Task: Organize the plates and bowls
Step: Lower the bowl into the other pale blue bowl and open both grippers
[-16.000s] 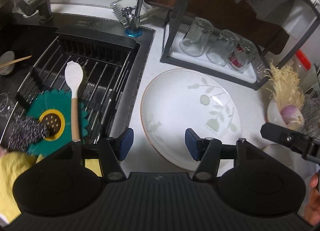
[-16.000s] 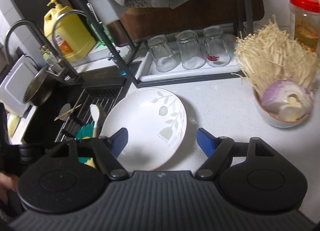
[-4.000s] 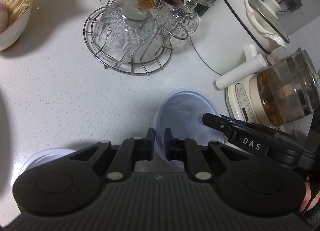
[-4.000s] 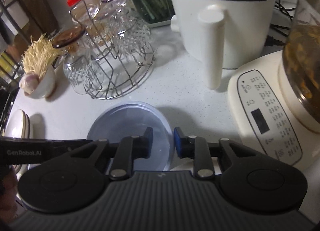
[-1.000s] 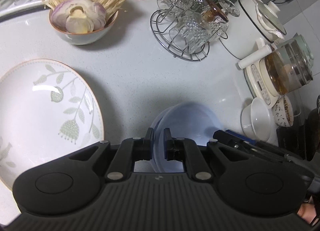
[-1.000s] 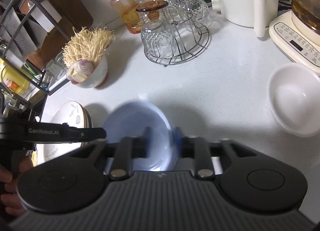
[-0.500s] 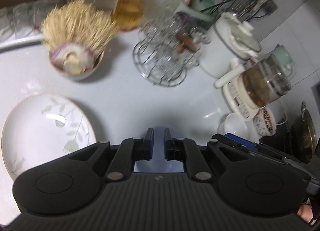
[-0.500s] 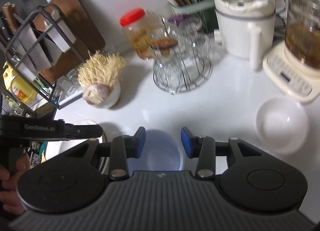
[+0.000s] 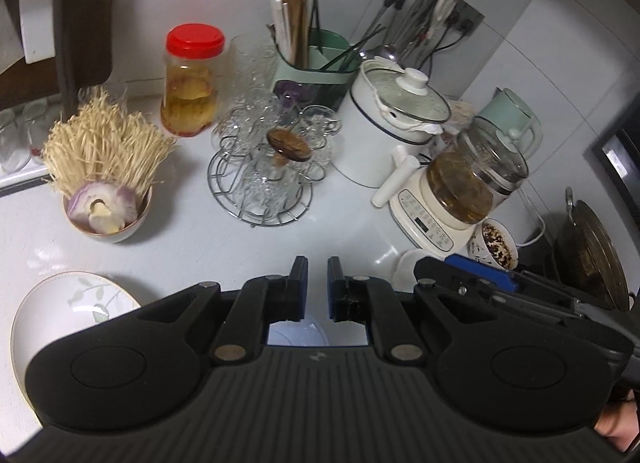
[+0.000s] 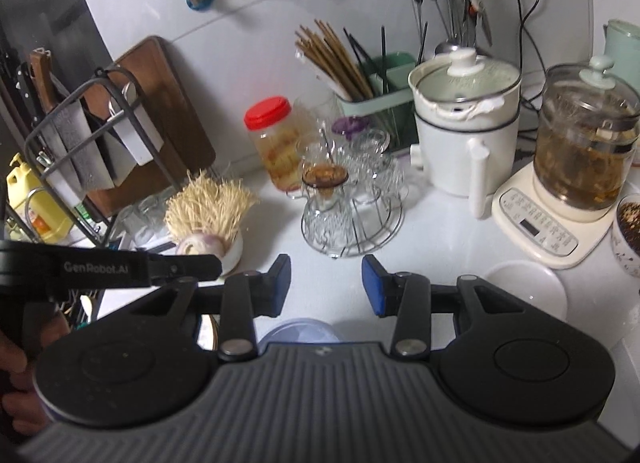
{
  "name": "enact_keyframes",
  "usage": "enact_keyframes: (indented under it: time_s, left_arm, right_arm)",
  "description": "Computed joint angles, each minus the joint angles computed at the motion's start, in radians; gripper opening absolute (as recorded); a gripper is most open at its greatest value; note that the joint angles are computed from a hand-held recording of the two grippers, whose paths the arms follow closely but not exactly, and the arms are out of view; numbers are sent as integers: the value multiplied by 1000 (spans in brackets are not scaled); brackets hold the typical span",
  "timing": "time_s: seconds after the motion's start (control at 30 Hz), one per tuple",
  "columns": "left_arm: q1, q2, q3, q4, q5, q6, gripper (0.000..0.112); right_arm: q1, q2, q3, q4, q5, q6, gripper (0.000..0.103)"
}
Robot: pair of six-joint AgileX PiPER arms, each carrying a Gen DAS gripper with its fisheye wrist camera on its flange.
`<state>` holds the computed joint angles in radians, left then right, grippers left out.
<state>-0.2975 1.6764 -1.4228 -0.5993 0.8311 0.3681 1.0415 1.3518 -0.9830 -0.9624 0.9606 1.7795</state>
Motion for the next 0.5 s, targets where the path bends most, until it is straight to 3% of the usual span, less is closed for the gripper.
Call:
enact_keyframes:
  time_s: [0.2,0.5]
  left_arm:
    - [-14,-29,63,-30,-32,42,10]
    - [-52,-34,81,-19,-68,39,10]
  right_arm:
    - [55,-4,12,-50,65,56,43]
    - [70,-32,52,-83,96,110,43]
